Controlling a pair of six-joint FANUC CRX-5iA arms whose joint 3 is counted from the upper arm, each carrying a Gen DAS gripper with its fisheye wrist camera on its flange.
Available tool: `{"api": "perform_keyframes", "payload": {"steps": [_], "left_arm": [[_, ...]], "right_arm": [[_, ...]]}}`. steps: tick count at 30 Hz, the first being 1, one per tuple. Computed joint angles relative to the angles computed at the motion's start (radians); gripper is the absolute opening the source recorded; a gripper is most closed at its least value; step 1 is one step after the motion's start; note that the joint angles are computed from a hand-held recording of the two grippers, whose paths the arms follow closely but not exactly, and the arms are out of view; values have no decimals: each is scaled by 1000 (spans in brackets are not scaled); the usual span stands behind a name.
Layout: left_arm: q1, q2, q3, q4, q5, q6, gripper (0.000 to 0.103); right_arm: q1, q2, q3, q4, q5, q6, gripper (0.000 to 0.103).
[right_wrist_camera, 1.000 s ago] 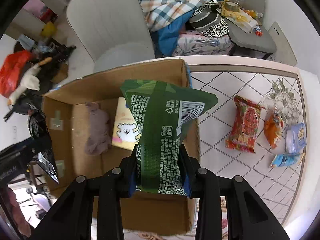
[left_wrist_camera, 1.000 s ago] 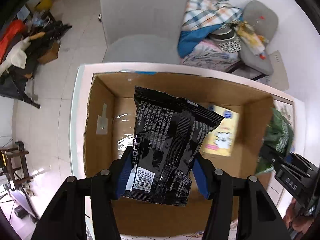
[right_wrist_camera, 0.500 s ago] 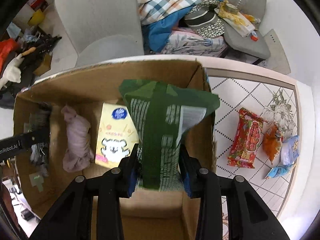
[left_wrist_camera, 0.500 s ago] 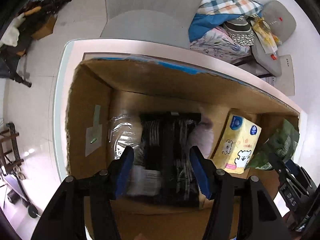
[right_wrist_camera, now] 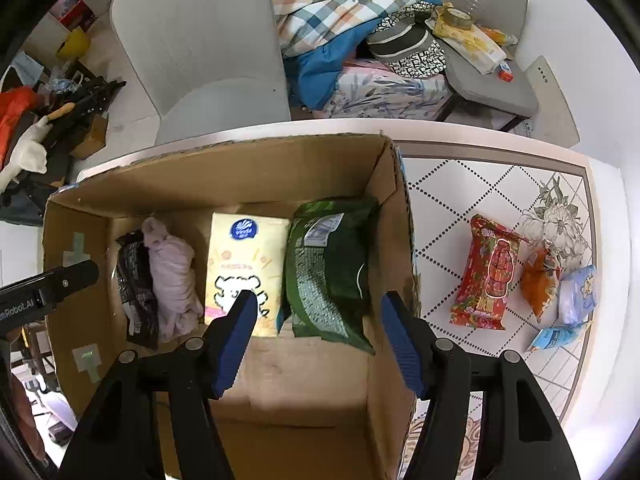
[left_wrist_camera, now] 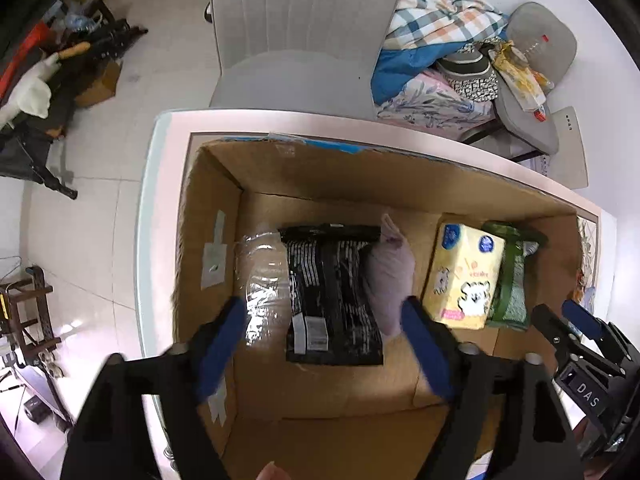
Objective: Organize soft objects
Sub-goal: 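Carry both bags into the box and open both tools to release them, then move both tools out of the box toward the remaining snack bags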
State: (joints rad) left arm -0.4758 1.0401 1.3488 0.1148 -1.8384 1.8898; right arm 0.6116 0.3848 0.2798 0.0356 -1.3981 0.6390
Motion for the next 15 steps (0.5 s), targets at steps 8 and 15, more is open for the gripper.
{"api": "perform_keyframes", "payload": {"steps": [8, 15], "left_arm": [[-30, -255, -396, -52, 214, 7, 102], [-66, -388, -559, -114, 311, 25, 102]], "right_arm": [[46, -50, -37, -30, 10, 0, 82], [111, -127, -120, -22, 63, -48, 103]]}}
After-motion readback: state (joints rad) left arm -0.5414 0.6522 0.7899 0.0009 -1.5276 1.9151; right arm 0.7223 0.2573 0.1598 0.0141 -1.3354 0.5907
